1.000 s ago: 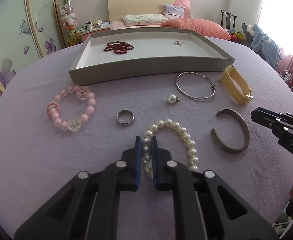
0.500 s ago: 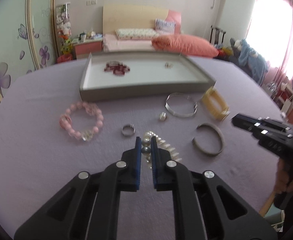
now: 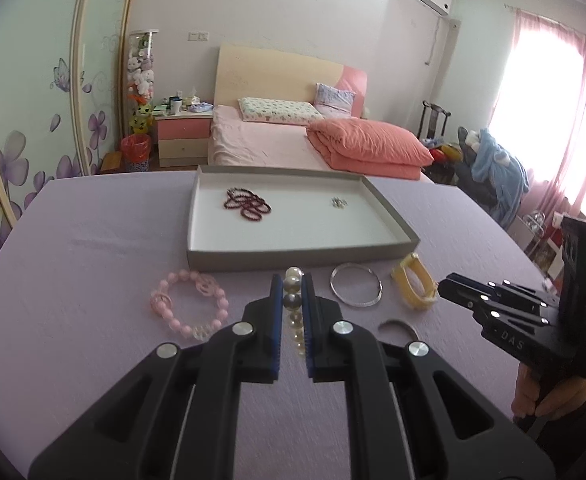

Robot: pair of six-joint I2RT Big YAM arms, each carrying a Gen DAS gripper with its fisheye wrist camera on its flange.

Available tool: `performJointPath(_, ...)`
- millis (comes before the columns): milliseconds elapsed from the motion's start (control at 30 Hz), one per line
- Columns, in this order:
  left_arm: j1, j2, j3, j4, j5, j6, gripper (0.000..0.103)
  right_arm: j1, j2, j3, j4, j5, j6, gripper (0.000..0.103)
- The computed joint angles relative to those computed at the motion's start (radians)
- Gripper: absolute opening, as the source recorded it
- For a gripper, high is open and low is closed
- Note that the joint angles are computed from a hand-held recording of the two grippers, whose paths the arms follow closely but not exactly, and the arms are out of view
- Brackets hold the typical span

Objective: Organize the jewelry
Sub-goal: 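Carry the pearl earring and pearl bracelet into the tray and open both tools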

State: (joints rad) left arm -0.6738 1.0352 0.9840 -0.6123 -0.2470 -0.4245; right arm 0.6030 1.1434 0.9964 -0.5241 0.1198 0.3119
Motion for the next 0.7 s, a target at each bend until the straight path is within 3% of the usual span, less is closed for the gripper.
performJointPath(300,0.057,0.061,0.077,0.013,0.012,0.038,0.009,-0.026,0.060,0.080,0.023,0.019,-0.025,0.015)
performJointPath(700,0.144,0.255,0.242,0.044,0.086,0.066,0.009,-0.114,0.252,0.268,0.019,-0.011,-0.015,0.015)
